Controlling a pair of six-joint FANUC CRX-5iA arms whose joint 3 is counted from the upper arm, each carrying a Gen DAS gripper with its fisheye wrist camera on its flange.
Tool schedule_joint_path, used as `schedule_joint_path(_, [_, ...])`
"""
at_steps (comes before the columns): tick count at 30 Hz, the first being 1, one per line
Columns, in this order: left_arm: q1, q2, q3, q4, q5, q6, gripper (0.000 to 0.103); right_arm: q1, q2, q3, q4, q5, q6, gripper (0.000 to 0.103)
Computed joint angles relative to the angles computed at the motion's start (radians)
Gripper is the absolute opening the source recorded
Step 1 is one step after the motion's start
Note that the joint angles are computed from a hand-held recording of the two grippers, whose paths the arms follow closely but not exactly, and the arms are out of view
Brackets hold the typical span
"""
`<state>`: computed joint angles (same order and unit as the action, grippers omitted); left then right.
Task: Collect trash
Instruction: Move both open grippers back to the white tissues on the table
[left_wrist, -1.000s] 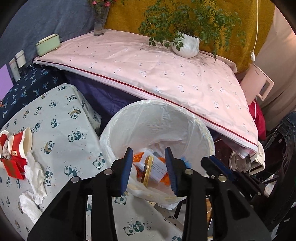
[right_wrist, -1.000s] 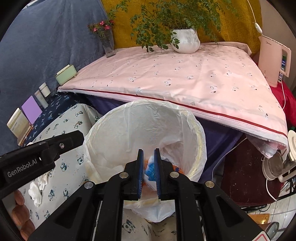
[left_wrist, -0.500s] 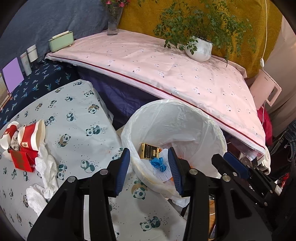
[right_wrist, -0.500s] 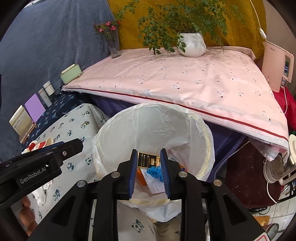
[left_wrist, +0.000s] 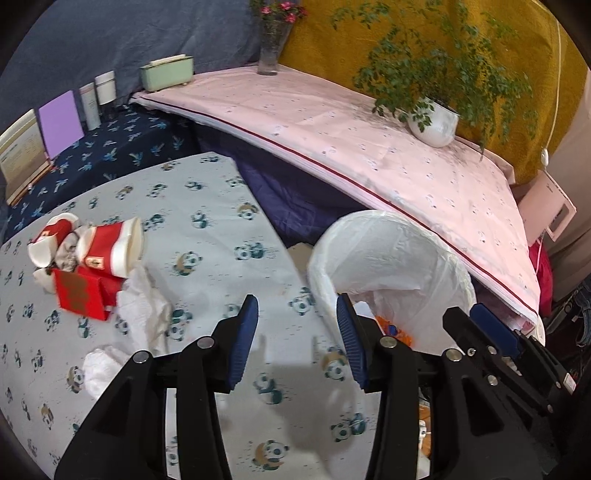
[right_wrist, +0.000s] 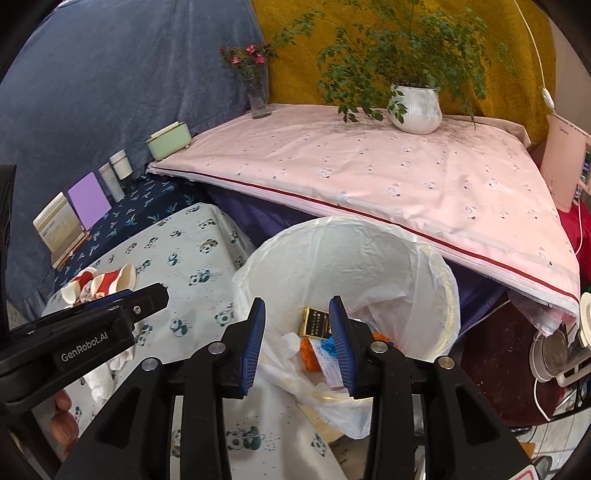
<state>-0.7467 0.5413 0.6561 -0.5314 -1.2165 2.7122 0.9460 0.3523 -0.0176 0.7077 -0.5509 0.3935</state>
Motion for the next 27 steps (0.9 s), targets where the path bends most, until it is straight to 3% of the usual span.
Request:
schedule_joint_path(10, [-0.020,-0.112,-0.156,-0.087,-0.087,0.144,0.058,0.061,0.044,0.080,-0.066,-0.023,0.105,0.038])
schedule_joint_path(13, [-0.020,-0.143,-0.204,-0.100,-0.110,0.185,0.067,0.083,0.065,0.115,-0.099,-0.032,0.150,0.038])
schedule_joint_path(16, [-0.016,-0.174,-0.257,-0.100,-0.122,0.224,0.068,0.102,0.085,0.147,-0.126,-0.041,0.192,0.043])
schedule_joint_path(27, [0.036,-0.263,-0.466,-0.017,-0.071,0.331,0.070,0.157,0.173,0.282,-0.237,-0.101,0.343,0.043])
